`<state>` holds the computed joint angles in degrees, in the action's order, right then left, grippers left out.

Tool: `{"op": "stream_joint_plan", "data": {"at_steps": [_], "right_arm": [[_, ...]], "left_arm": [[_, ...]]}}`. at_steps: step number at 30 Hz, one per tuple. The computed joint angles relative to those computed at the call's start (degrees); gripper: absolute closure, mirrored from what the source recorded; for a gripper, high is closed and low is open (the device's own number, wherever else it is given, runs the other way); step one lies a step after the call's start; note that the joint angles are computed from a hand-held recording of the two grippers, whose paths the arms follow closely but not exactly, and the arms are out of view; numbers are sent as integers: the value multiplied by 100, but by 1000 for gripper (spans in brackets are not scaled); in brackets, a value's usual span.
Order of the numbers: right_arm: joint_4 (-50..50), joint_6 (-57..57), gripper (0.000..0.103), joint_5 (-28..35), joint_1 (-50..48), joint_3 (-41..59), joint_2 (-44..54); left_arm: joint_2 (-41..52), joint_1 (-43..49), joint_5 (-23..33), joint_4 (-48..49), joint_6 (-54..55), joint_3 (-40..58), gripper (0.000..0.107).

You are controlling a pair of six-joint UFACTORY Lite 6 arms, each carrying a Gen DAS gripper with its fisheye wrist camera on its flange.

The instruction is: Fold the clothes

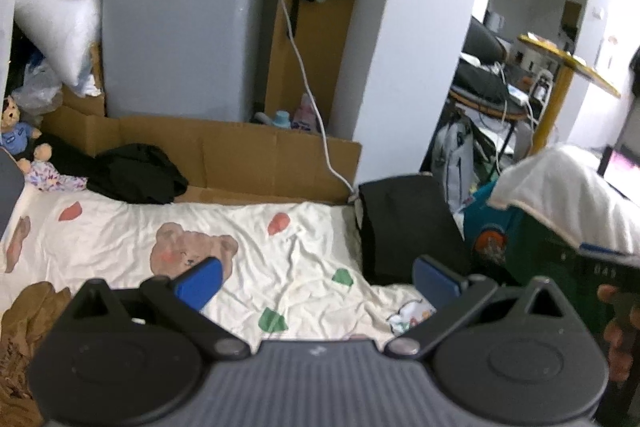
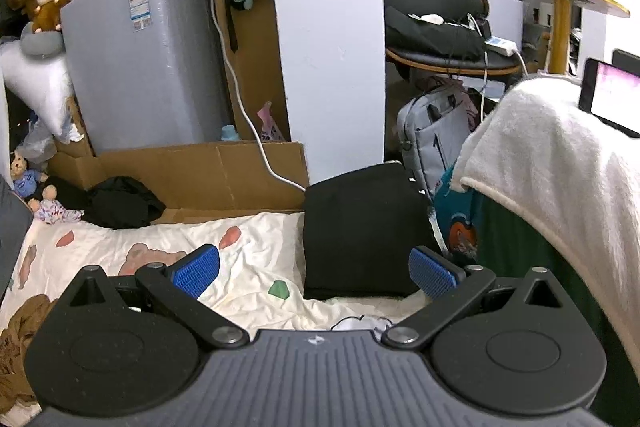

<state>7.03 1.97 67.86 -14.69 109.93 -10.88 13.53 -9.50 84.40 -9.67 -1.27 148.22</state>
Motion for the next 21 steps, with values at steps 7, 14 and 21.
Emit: {"op": "stream_joint_plan", "data": {"at_steps": [7, 14, 21], "right_arm": [[-29, -16, 0, -36, -54, -593, -585], [65, -226, 0, 46, -272, -1004, -1025], [-251, 7, 0, -24, 15, -1491, -1370]], "left_arm": [[-818, -623, -429, 484, -328, -1335, 4], [-1281, -711, -788, 515, -402, -2079, 4], [-1869, -980, -1319, 879, -578, -3126, 4]]}}
